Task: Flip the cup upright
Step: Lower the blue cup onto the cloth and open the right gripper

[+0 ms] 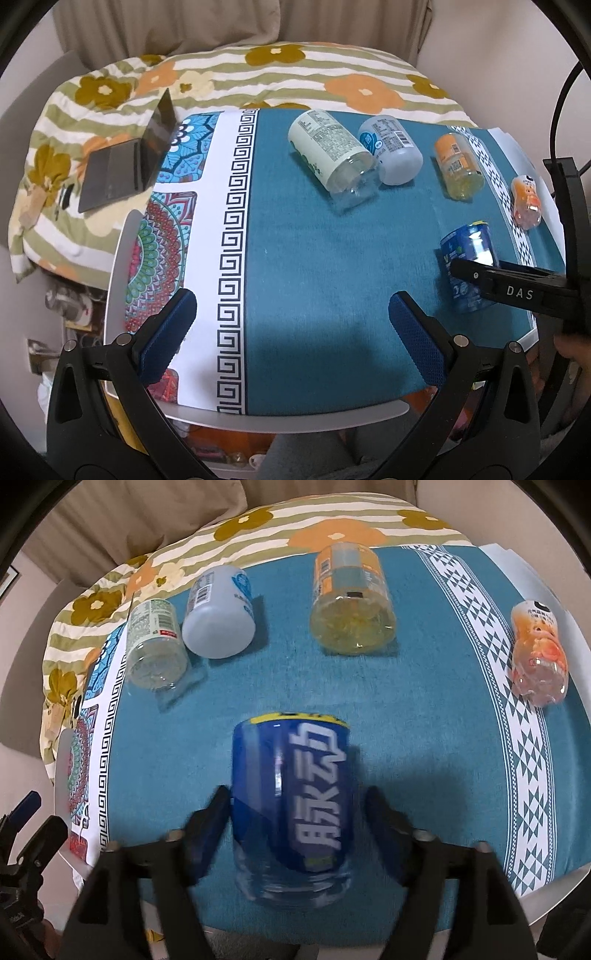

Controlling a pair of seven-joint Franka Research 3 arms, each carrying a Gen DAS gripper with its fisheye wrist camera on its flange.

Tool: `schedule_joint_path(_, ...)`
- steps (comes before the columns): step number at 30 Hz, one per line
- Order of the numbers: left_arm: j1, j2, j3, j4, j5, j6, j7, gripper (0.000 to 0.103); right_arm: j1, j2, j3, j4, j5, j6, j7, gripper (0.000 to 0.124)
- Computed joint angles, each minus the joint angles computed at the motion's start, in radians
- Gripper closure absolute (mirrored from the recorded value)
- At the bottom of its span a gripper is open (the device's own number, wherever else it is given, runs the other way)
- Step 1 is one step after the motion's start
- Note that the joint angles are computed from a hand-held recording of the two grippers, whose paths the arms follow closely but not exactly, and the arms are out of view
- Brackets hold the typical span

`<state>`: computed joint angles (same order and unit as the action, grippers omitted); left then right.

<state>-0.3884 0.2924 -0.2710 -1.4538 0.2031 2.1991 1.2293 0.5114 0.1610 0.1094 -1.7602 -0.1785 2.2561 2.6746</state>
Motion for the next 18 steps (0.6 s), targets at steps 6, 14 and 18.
schedule_joint_path(6, 0.001, 0.013, -0.002, 0.012, -0.007, 0.002, 0.013, 0.0, -0.004, -0.013, -0.001, -0.023, -0.003, 0.021, 0.01, 0.043)
schedule_joint_path(14, -0.006, 0.024, -0.002, 0.035, -0.008, 0.0, 0.017, 0.0, -0.005, -0.032, 0.004, -0.035, -0.011, 0.037, 0.011, 0.041)
schedule_joint_path(18, -0.021, 0.041, 0.001, 0.092, 0.006, -0.039, 0.004, 0.0, -0.009, -0.061, 0.009, -0.05, -0.019, 0.049, 0.01, 0.021)
